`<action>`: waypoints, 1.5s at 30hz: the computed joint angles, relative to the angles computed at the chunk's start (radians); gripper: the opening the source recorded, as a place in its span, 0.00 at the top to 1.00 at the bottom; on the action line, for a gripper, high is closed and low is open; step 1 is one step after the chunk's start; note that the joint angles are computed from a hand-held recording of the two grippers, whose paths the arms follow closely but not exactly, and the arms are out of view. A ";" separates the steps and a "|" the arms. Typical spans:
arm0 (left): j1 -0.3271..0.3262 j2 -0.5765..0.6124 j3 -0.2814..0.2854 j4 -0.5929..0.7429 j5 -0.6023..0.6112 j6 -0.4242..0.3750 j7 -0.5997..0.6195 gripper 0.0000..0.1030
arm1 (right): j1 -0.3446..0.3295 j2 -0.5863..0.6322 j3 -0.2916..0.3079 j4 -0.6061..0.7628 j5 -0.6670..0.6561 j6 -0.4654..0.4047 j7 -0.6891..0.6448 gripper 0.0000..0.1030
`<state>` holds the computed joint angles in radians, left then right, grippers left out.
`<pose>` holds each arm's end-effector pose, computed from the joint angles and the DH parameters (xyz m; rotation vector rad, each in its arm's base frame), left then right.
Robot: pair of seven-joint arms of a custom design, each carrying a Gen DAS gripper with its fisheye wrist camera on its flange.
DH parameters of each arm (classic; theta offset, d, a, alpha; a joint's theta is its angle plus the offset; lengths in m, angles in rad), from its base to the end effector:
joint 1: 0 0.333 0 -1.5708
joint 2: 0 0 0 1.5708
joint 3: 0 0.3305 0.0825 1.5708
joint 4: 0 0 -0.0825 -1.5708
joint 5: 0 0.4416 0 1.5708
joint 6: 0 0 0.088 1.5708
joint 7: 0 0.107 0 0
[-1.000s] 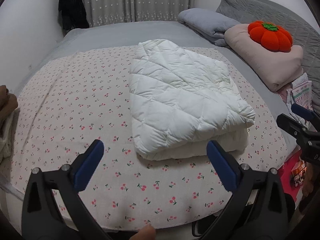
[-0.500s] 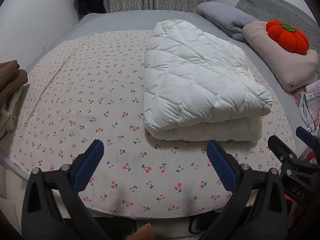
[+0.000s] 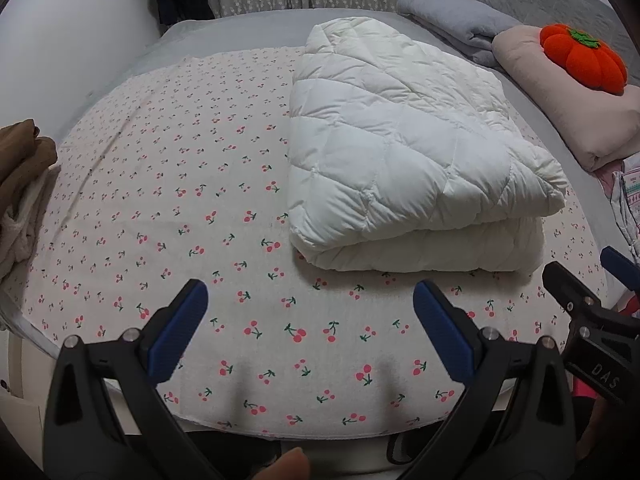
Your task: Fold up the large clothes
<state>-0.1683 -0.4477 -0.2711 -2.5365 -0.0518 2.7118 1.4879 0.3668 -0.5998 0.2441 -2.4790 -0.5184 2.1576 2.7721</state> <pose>0.4443 -0.2114 0.4763 -1.5636 2.1817 -0.6715 0.3724 0.2448 0.5181 -1.5336 2.2536 -0.8105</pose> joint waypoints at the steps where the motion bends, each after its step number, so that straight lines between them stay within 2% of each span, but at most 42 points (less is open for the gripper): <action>1: 0.002 -0.002 -0.001 -0.002 0.002 0.002 -0.002 0.01 | -0.001 0.000 0.001 0.001 0.000 -0.002 0.001 0.05; 45: 0.009 -0.003 -0.002 -0.009 0.015 0.009 -0.004 0.01 | -0.005 -0.002 0.006 -0.001 -0.011 0.023 0.007 0.05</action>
<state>-0.1591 -0.4505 -0.2729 -2.5451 -0.0366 2.7204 1.4844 0.3617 -0.6018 0.2496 -2.4801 -0.5292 2.1805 2.7793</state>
